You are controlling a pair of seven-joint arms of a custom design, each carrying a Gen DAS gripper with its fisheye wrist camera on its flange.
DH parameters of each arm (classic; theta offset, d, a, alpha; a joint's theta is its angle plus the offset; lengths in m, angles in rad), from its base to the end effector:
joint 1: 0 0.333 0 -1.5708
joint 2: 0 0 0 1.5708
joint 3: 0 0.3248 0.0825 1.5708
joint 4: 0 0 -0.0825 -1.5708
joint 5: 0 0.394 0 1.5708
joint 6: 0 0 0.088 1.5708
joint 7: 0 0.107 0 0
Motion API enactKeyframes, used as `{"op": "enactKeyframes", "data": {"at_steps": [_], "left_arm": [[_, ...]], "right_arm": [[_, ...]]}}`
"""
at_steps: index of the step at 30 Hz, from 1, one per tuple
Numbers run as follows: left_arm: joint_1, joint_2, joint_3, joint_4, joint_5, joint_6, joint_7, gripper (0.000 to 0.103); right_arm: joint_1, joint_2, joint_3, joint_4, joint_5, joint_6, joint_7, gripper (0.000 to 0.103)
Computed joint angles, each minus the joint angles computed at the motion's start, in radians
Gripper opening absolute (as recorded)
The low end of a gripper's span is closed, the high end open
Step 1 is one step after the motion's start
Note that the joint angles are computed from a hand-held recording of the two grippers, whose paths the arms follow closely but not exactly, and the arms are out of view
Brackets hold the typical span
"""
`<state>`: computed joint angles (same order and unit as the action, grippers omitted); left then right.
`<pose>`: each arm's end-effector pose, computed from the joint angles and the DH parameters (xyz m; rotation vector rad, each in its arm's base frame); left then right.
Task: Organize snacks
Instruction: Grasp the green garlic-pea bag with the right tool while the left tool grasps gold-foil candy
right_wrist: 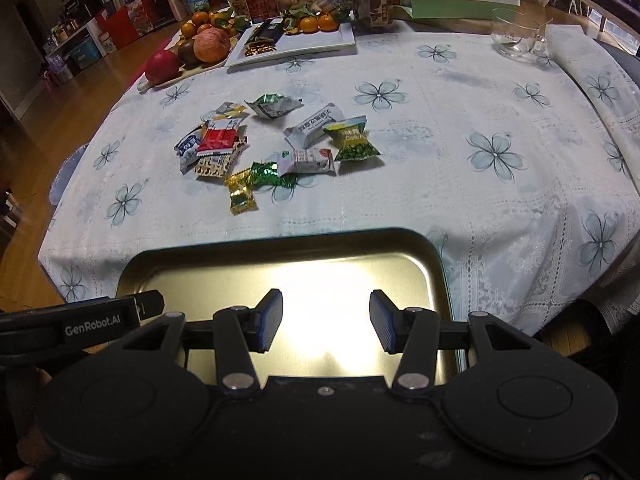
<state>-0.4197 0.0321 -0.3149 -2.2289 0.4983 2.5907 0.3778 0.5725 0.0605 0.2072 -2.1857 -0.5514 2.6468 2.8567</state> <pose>0.4141 -0.3853 0.3942 -2.0812 1.9284 -0.5417 0.4043 0.4178 0.4039 -1.8113 1.9492 -0.3198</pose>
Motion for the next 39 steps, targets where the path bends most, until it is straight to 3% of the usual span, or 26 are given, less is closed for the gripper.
{"op": "enactKeyframes", "data": {"at_steps": [8,15,23,33,39], "left_arm": [[0.025,0.107,0.014,0.160,-0.038,-0.061,0.141,0.056],[0.079,0.223,-0.005,0.273,-0.231,-0.041,0.326,0.056],[0.109,0.340,-0.022,0.384,-0.304,-0.002,0.427,0.056],[0.093,0.458,-0.020,0.506,-0.312,-0.055,0.434,0.056],[0.090,0.497,-0.017,0.550,-0.325,-0.078,0.410,0.054]], "right_arm": [[-0.049,0.085,-0.035,0.125,0.034,-0.006,-0.116,0.051],[-0.097,0.200,-0.050,0.271,0.119,-0.034,-0.230,0.051],[-0.135,0.362,-0.044,0.462,0.248,-0.100,-0.356,0.050],[-0.152,0.487,-0.042,0.586,0.327,-0.137,-0.400,0.050],[-0.116,0.527,-0.065,0.647,0.287,-0.160,-0.396,0.049]]}}
